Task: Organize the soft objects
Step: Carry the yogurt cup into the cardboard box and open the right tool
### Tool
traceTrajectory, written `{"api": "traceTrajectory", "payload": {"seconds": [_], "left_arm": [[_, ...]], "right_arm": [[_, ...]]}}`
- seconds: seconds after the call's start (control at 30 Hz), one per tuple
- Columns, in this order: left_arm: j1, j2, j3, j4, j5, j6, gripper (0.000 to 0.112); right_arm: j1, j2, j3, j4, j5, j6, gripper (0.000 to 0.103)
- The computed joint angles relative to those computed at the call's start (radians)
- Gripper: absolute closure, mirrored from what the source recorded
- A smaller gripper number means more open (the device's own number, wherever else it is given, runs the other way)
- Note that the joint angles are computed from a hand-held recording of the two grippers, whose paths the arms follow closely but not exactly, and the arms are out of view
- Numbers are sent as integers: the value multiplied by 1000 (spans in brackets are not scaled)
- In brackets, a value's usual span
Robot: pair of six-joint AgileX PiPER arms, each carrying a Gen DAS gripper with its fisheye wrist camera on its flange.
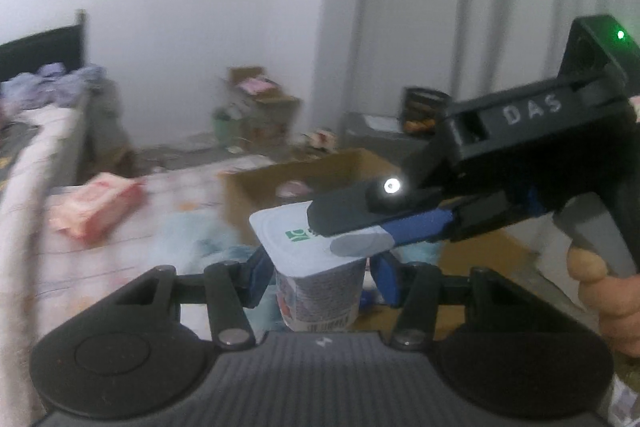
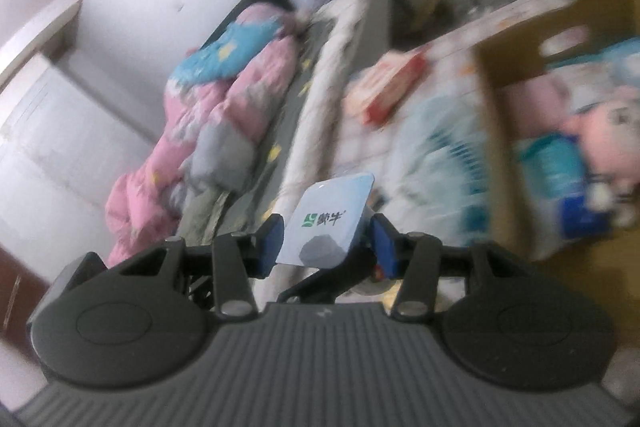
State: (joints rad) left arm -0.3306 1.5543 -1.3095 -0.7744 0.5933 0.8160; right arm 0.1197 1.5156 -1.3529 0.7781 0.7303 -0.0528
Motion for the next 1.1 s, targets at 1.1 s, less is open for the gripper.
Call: {"api": "traceTrajectory", "payload": {"seconds": [1.1], "left_arm": [[-99,328,-326,172,298,-256,50]], "right_arm": [[-388,246,32,-38,210,-133,52]]}}
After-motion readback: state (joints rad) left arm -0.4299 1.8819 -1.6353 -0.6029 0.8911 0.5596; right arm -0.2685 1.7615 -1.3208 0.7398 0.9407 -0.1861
